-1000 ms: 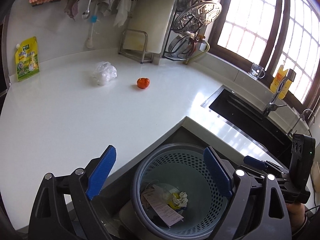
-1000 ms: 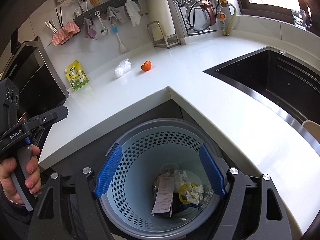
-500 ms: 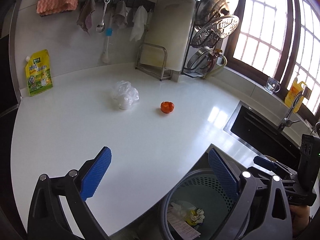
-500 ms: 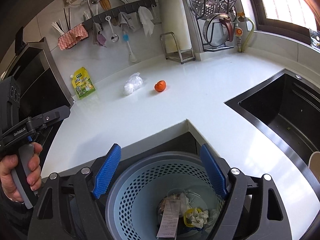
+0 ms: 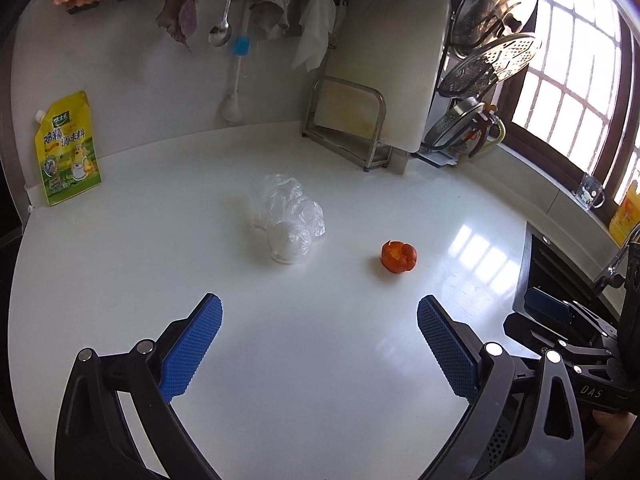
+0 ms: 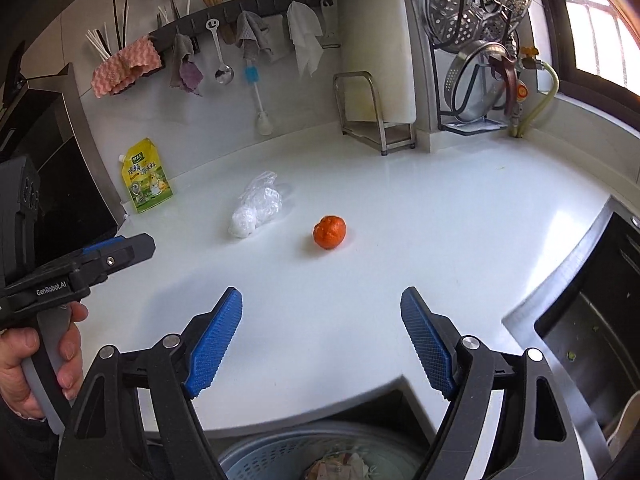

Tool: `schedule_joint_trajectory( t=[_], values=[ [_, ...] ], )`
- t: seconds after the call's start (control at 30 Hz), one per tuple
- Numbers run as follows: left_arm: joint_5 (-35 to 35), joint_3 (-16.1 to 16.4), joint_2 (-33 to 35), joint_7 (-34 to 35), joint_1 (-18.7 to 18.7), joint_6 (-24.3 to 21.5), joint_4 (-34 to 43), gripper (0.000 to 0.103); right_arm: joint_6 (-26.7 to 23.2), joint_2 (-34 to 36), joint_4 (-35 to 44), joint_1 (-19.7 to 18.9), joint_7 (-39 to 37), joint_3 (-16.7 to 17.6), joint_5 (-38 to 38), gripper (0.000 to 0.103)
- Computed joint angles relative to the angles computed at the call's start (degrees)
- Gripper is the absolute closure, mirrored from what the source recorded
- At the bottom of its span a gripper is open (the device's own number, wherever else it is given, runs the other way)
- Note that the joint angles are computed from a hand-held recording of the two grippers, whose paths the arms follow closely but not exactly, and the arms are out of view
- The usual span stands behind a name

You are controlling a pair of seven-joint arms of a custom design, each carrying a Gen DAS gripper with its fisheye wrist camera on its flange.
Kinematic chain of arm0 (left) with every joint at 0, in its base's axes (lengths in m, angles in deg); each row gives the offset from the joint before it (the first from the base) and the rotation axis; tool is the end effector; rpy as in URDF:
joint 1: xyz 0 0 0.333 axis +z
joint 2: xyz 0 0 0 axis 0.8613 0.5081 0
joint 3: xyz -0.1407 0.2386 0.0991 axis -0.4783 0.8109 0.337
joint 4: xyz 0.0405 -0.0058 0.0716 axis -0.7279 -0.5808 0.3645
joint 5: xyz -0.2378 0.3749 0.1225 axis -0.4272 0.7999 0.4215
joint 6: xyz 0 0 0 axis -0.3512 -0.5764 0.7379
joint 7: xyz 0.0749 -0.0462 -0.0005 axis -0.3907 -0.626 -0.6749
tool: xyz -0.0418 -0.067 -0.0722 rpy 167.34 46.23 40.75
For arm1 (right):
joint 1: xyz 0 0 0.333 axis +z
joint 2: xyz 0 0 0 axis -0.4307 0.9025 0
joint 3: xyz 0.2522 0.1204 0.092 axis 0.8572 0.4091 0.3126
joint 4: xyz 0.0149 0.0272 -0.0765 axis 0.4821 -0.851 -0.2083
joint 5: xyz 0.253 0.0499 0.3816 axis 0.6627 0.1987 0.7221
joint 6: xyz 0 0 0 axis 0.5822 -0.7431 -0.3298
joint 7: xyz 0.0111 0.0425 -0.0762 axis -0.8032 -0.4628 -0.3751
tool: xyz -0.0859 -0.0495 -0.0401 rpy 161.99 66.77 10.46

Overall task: Collect trash
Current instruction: 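Move both tools to the counter toward the plastic bag and orange peel, then grasp the clear plastic bag with the left gripper while the right gripper grasps the orange peel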

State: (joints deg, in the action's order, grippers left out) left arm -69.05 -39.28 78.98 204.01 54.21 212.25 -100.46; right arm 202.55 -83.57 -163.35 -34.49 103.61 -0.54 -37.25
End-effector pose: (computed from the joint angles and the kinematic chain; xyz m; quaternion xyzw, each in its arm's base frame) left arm 0.6682 -0.2261 0.4778 -0.4791 0.7619 -0.4124 0.1410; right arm 0.5784 0.0705 0.4588 -0.5583 0.6957 -0.2895 0.3472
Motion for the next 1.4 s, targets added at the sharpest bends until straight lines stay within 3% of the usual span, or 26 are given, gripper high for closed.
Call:
schedule_joint_trajectory(
  t=[0.3,0.5,0.63,0.7,0.8,0.97,1.07,1.2,1.33,1.4],
  values=[
    [22.16,2.99,16.39,-17.67,-3.46,-1.64,17.52,0.007,-5.67,12.24,13.98,5.57,-3.79,-5.76,-2.54,0.025],
    [28.09,0.37,21.33,-21.26,-1.64,-4.01,23.39,0.007,-6.8,16.81,17.78,9.37,-8.02,-9.46,2.1,0.025],
    [33.85,1.23,23.96,-23.45,-2.86,-5.01,26.97,0.009,-10.44,20.08,21.57,12.12,-9.59,-12.15,3.47,0.025],
    [36.86,2.21,26.13,-25.0,-3.95,-6.16,30.09,0.016,-11.81,21.57,23.33,13.14,-11.43,-13.11,5.3,0.025],
    [38.16,1.62,29.71,-25.17,-3.99,-10.52,35.61,0.032,-13.08,23.49,25.54,14.67,-13.9,-14.6,7.84,0.026],
    [39.98,2.35,31.01,-26.99,-4.7,-11.88,37.79,0.032,-14.55,25.94,28.21,17.8,-15.0,-17.95,9.01,0.03],
    [41.51,3.28,31.71,-28.43,-5.44,-11.42,38.7,0.032,-15.72,27.3,29.85,18.52,-16.59,-18.55,10.43,0.037],
    [43.98,3.9,32.33,-28.72,-6.15,-12.02,39.35,0.032,-17.33,28.95,31.73,19.15,-18.2,-19.1,11.82,0.037],
    [43.37,2.91,32.62,-27.89,-5.44,-12.24,39.7,0.032,-18.64,29.8,33.23,19.52,-19.94,-19.23,12.62,0.051],
    [42.05,1.9,33.83,-26.61,-4.83,-14.61,41.68,0.035,-19.22,30.29,34.03,19.54,-20.94,-19.17,13.23,0.055]
  ],
)
